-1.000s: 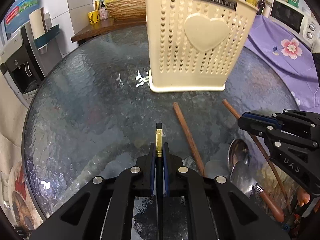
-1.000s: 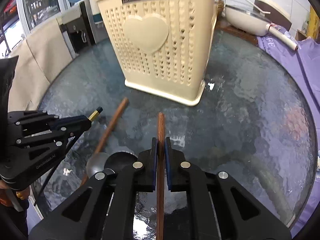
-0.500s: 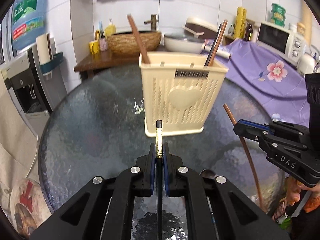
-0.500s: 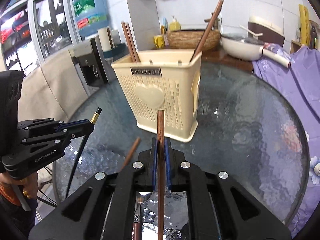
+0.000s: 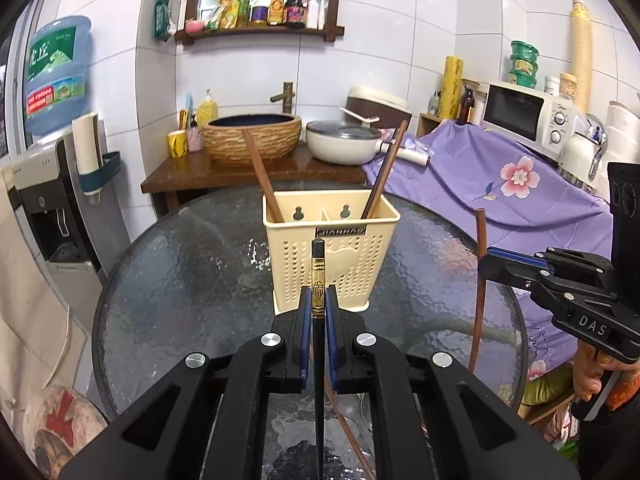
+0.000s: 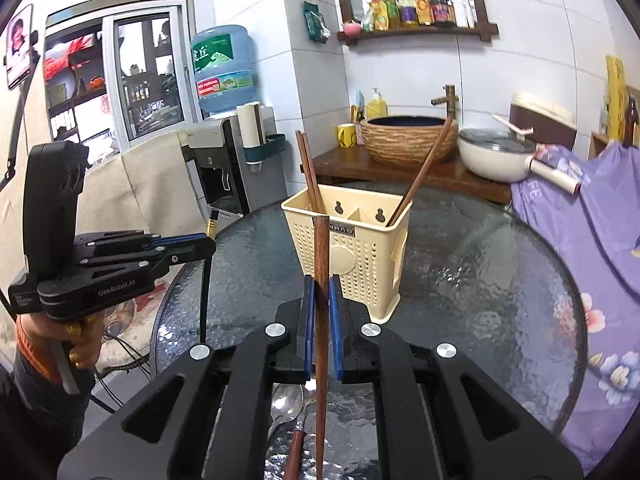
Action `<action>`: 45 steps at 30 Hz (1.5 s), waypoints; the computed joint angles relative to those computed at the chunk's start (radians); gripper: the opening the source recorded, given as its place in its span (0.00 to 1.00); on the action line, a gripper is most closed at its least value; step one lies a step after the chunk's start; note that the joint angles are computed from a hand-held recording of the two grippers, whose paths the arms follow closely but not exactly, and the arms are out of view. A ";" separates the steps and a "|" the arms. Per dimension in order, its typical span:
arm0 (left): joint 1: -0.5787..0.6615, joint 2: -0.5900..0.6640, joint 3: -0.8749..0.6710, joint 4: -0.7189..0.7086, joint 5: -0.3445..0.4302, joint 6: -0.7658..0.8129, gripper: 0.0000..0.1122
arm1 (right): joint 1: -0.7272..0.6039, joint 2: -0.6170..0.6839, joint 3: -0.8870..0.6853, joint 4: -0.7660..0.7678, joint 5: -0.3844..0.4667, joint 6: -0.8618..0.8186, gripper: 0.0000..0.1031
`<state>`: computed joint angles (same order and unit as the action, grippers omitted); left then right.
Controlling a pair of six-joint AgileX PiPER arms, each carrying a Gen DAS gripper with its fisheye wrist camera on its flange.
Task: Organize utensils
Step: 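Lift both held chopsticks and carry them over the cream holder, then lower both chopsticks into the holder and open both tools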
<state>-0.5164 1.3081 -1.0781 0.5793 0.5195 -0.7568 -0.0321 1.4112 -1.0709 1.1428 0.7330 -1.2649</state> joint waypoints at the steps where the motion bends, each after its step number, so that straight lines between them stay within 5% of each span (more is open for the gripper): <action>1: -0.004 -0.005 0.003 0.008 -0.001 -0.007 0.06 | -0.009 -0.006 -0.003 0.000 0.013 -0.002 0.08; 19: -0.024 -0.015 -0.089 0.021 0.027 0.039 0.06 | -0.014 -0.023 -0.119 -0.039 0.050 0.045 0.07; 33: 0.066 0.101 -0.522 -0.280 0.136 0.396 0.06 | 0.024 0.121 -0.542 -0.125 0.138 0.300 0.07; 40: 0.079 0.263 -0.849 -0.198 0.230 0.342 0.06 | 0.085 0.234 -0.855 -0.288 0.084 0.525 0.07; 45: 0.108 0.379 -0.942 -0.174 0.247 0.278 0.06 | 0.149 0.299 -0.878 -0.416 -0.051 0.609 0.07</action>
<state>-0.4081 1.6873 -2.0197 0.4058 0.7662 -0.4786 0.1167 1.7099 -1.9484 0.7264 0.6824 -0.6557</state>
